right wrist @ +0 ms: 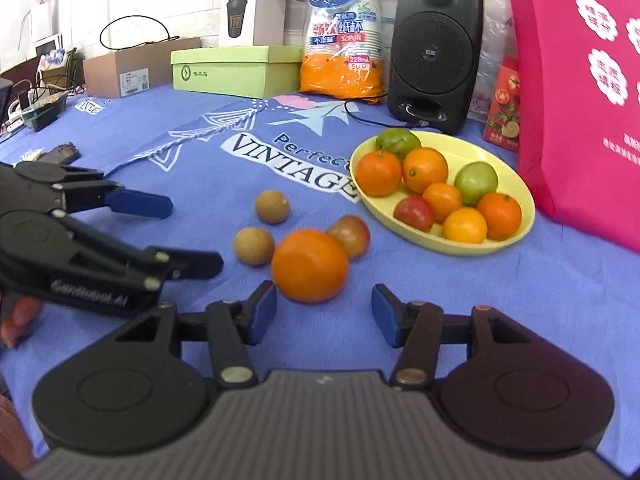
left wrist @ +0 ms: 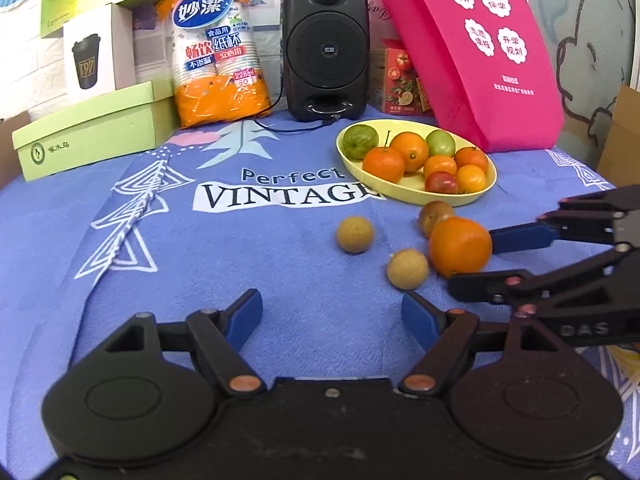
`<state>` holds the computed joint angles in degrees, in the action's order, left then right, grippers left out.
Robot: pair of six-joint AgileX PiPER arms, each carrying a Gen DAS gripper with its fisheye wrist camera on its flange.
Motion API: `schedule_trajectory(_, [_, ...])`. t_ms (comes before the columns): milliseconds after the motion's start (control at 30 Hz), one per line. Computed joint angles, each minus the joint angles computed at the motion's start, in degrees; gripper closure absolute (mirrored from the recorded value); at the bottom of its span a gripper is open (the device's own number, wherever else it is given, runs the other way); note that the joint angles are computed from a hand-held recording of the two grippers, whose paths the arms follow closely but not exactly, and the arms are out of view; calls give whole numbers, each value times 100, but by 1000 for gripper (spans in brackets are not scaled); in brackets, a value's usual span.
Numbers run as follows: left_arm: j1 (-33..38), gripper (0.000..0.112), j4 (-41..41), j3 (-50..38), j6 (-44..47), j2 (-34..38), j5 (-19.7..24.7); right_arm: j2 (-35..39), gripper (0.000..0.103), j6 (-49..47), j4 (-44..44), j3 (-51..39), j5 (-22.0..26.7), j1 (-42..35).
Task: Organize fruits
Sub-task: 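Grasp a small brown longan with the left tool while the right tool grasps an orange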
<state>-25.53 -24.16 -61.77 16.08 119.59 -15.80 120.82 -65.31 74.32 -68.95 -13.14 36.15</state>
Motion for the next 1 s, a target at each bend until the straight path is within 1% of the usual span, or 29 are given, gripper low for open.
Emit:
schedule_trajectory(67, [103,35,840,-19,-818,14,42,105,52,-351,273,-168,44,-37])
schedule_trajectory(133, [191,35,1567,-79,-1522,52,88,162,52,-266,153,-262,185,-124])
schedule_trajectory(167, [213,35,1769,-135,-1686,83,127,188,52,-105,-33,-302,260,-168])
schedule_trajectory(200, [204,35,1742,-191,-1621,113,167,217,53,-121,-25,-353,342,-215])
schedule_trajectory(233, [172,35,1537,-254,-1374,145,210,232,58,-71,-99,-389,418,-255])
schedule_trajectory(267, [130,35,1311,-307,-1102,170,242,233,61,-13,-173,-402,464,-274])
schedule_trajectory(300, [106,35,1178,-348,-956,195,256,227,61,4,-183,-392,441,-270])
schedule_trajectory(333, [107,35,1261,-388,-1039,219,284,222,61,20,-151,-371,381,-255])
schedule_trajectory(400, [115,34,1445,-468,-1253,268,330,169,61,526,-536,-263,356,-274])
schedule_trajectory(467, [106,34,1576,-571,-1354,316,423,98,61,703,-634,-128,242,-251])
schedule_trajectory(600, [19,34,1218,-754,-903,426,507,-70,61,872,-593,187,-76,-173])
schedule_trajectory(667, [12,34,1153,-840,-926,469,554,-161,61,1149,-806,377,-180,-156])
schedule_trajectory(733, [-25,34,806,-921,-632,513,575,-261,61,1475,-1069,569,-262,-140])
schedule_trajectory(800, [-41,37,966,-955,-818,539,559,-338,61,1691,-1242,723,-340,-116])
schedule_trajectory(833, [-35,43,1277,-962,-1145,548,547,-370,61,1742,-1275,782,-372,-105])
schedule_trajectory(867, [-16,48,1759,-959,-1643,550,531,-399,61,1774,-1295,834,-403,-93])
schedule_trajectory(900, [-8,51,2044,-963,-1954,557,516,-423,61,1796,-1307,875,-423,-84])
schedule_trajectory(1000, [-27,61,2175,-981,-2142,576,495,-466,61,1920,-1381,973,-489,-55])
